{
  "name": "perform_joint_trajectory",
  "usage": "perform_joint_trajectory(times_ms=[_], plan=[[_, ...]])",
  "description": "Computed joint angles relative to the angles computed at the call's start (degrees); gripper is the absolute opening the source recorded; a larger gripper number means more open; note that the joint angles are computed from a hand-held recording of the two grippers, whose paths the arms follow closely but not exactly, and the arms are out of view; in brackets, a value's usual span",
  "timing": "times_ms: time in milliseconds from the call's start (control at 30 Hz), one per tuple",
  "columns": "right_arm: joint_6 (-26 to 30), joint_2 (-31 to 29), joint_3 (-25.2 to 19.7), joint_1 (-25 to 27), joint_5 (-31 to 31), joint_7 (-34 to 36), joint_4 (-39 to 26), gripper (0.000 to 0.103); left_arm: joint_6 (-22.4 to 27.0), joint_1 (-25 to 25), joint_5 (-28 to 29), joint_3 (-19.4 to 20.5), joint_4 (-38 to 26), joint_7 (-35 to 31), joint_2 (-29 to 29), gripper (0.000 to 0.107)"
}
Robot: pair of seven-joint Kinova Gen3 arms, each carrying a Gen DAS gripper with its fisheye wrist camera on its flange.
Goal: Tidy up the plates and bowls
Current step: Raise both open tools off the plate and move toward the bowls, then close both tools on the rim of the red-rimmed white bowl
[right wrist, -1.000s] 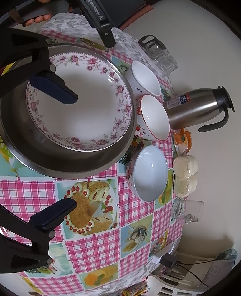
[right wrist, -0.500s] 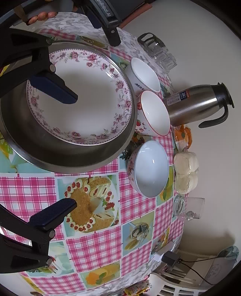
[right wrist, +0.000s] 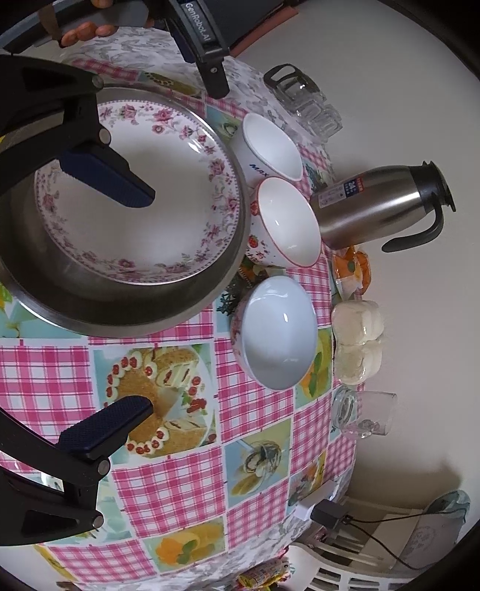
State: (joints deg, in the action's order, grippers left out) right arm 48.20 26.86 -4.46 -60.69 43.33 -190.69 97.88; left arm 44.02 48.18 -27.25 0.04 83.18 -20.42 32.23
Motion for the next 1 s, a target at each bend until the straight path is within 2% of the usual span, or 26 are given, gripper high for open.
perform_joint_trajectory(times_ms=[267, 467, 600, 733, 833, 1000], plan=[[-0.64, -1.26, 0.49, 2.23, 0.76, 3.33, -1.28, 0.103, 1.4, -5.24, 3.81, 2.16, -3.17, -7.86, -0.79, 0.098], [-1.3, -2.42, 0.34, 5.44, 0.28, 8.33, -3.79, 0.103, 2.31, -9.63, 9.57, 4.23, -7.3, -14.76, -0.16, 0.087], [-2.52, -1.73, 0.16, 7.54, -1.56, 13.66, -6.87, 0.103, 4.86, -10.22, 11.84, 3.89, -11.5, -17.59, 1.37, 0.079], [-2.2, 0.19, 0.78, 8.54, -3.88, 19.46, -11.22, 0.102, 3.83, -12.53, 16.58, 5.56, -13.64, -21.81, 2.51, 0.076], [-2.95, 1.73, 0.88, 9.96, -6.97, 24.22, -13.9, 0.099, 4.34, -13.01, 19.22, 5.97, -15.98, -23.72, 4.22, 0.073], [-3.64, 4.85, 1.66, 11.56, -11.99, 31.18, -17.8, 0.086, 5.18, -13.73, 23.74, 7.02, -19.3, -26.59, 7.5, 0.066]])
